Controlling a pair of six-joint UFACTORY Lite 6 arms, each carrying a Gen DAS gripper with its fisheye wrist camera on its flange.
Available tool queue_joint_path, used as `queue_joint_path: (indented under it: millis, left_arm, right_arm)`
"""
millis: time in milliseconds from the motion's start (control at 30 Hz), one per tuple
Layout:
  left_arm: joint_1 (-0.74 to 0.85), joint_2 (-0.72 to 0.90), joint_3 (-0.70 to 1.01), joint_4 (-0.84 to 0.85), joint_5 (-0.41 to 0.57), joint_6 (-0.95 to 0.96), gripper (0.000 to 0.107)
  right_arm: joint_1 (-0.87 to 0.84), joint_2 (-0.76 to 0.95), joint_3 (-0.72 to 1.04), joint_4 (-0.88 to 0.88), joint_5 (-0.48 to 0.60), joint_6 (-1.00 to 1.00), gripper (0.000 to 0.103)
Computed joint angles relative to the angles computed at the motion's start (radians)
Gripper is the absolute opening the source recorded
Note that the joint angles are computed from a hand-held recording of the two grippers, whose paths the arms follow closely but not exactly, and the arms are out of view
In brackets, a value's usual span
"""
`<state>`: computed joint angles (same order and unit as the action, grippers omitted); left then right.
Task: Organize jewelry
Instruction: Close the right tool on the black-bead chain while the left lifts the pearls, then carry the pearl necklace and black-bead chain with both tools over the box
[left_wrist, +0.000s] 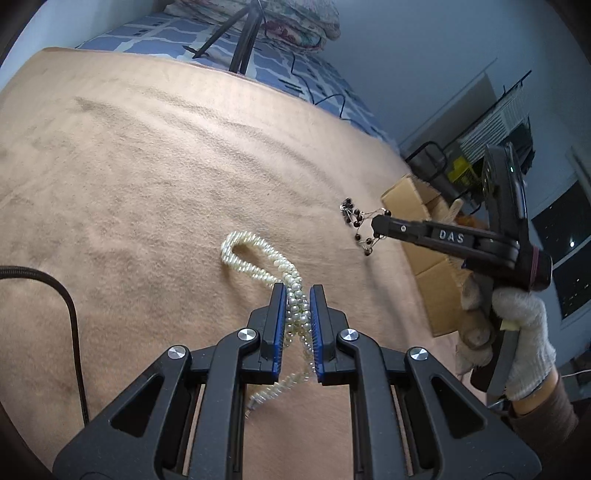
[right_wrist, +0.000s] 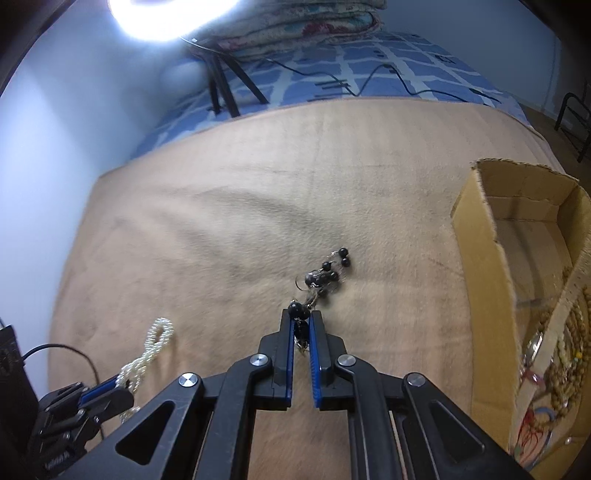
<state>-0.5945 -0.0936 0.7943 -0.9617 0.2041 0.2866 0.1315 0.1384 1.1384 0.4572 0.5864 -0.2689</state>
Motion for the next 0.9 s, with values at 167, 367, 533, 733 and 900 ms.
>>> queue_joint_path:
  millis: [167,367,533,733,900]
  left_arm:
    - [-0.026,-0.069,-0.012,0.160,0.012,-0.188,0.011]
    - [-0.062,-0.137,0.005,0.436,0.045,-0.475,0.009]
    - [-0.082,-0.174,0.034,0.566,0.077,-0.613,0.005]
    - [-0.129,-0.209,0.087,0.752,0.126,-0.799,0.005]
    - [-0.166,-0.218,0.117,0.857,0.156,-0.909,0.005]
  right_arm:
    - [-0.021,-0.103,-0.043,0.024,0.047,-0.025,0.005]
    - [-0.056,-0.230,-0.090,0.051,0.114,-0.054,0.005]
    - [-0.096,-0.333,-0.109,0.048,0.186,-0.071,0.005]
    - [-0.163,-0.424,-0.092,0.060,0.281,-0.108,0.005]
    - [-0.201,-0.488,-0.070,0.059,0.349,-0.124,0.005]
